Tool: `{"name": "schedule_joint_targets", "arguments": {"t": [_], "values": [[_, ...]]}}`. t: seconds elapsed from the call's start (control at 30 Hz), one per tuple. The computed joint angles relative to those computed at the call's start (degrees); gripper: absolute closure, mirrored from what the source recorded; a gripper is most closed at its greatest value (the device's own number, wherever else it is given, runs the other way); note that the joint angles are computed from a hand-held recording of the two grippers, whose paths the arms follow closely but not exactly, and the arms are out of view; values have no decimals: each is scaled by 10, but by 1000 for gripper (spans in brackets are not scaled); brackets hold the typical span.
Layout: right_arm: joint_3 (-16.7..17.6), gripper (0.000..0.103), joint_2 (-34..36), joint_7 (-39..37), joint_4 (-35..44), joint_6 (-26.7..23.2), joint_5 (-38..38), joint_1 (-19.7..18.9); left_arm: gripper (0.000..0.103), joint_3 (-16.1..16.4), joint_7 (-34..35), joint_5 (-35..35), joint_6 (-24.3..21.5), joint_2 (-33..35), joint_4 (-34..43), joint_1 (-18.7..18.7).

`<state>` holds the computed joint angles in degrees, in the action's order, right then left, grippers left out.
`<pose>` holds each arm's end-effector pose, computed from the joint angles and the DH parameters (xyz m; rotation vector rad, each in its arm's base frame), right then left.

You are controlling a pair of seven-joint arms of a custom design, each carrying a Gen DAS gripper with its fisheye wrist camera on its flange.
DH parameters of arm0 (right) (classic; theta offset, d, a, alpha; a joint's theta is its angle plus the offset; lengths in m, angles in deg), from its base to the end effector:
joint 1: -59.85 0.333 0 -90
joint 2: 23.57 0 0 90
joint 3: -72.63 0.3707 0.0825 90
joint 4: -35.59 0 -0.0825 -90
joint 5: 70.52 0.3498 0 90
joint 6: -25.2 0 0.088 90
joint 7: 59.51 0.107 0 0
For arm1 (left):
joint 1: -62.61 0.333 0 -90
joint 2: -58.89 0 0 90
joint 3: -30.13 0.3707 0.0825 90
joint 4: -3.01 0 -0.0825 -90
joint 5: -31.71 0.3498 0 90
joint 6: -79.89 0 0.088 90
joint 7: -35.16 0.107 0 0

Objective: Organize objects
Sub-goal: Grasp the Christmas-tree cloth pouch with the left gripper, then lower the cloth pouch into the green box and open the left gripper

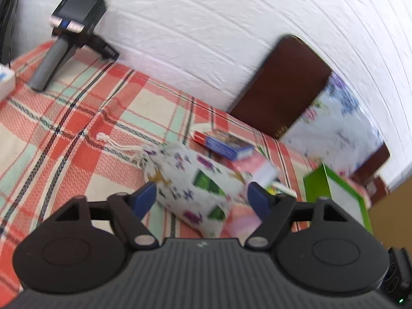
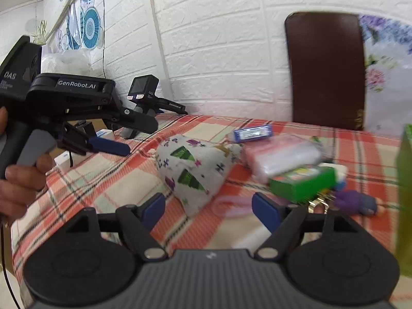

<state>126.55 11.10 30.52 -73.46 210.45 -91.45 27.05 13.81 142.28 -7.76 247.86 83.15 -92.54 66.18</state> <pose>0.6530 0.1448 0.4798 -1.7843 1.1741 -0.4258 0.6990 -0.0767 0.5210 -2.0088 1.6895 -1.2835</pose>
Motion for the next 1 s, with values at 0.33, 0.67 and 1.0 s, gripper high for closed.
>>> {"name": "schedule_joint_targets", "arguments": {"t": [0.33, 0.67, 1.0], "values": [[-81, 14, 92, -63, 182, -108, 55, 148, 20, 0, -52, 15, -68, 116, 145, 9], [-46, 62, 64, -126, 86, -16, 108, 110, 54, -71, 70, -27, 18, 56, 36, 45], [-137, 62, -94, -27, -103, 208, 113, 102, 54, -130, 229, -143, 20, 11, 22, 32]]}}
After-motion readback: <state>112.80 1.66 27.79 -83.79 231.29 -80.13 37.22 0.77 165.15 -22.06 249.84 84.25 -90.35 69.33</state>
